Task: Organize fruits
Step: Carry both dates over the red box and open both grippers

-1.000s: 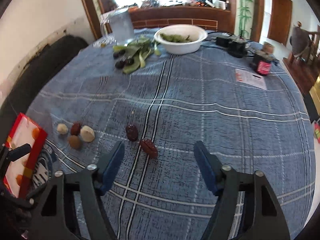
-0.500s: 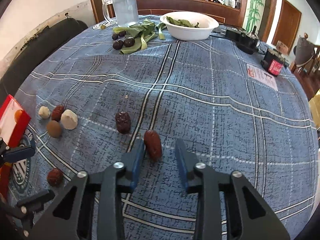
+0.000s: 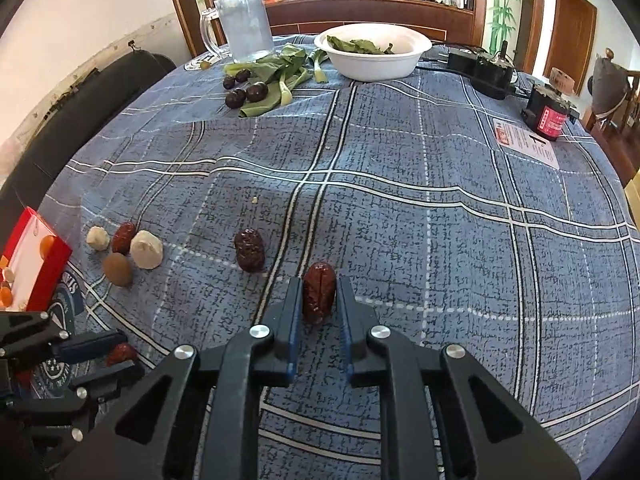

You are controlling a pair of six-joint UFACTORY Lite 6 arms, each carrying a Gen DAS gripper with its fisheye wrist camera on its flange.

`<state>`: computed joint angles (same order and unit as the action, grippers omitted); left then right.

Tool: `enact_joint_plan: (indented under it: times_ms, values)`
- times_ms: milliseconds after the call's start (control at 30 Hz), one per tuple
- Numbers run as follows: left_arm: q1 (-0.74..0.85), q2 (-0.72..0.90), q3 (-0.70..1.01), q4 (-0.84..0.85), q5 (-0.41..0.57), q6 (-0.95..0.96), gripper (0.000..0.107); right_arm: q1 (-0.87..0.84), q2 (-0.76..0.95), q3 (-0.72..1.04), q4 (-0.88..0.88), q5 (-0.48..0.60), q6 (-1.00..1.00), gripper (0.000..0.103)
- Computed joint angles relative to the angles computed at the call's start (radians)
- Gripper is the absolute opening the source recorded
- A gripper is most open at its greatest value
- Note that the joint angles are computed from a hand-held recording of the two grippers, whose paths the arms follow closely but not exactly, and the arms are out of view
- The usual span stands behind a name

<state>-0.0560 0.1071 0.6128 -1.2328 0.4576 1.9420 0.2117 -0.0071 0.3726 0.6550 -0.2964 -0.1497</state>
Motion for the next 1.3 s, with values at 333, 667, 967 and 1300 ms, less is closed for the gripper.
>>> enact_joint_plan:
  times_ms: [333,667,967,1300]
  values:
    - [0.407,-0.214,-0.007,0.114,0.277,-0.003,0.016,0.116,-0.123,-0.031,0.157,0.008,-0.036,0.018]
    - [0.842,0.048,0.309,0.061,0.363,0.088,0.016,0.560,0.058,0.333,0.635,-0.090,-0.382,0.019]
    - [0.916,0.287,0.485,0.022,0.260,0.125,0.016,0.750,0.539,0.922,0.951,-0.063,-0.755,0.019]
    - [0.965,0.365,0.553,-0.025,0.250,0.183,0.017,0.803,0.870,1.349,1.484,-0.053,-1.314,0.019]
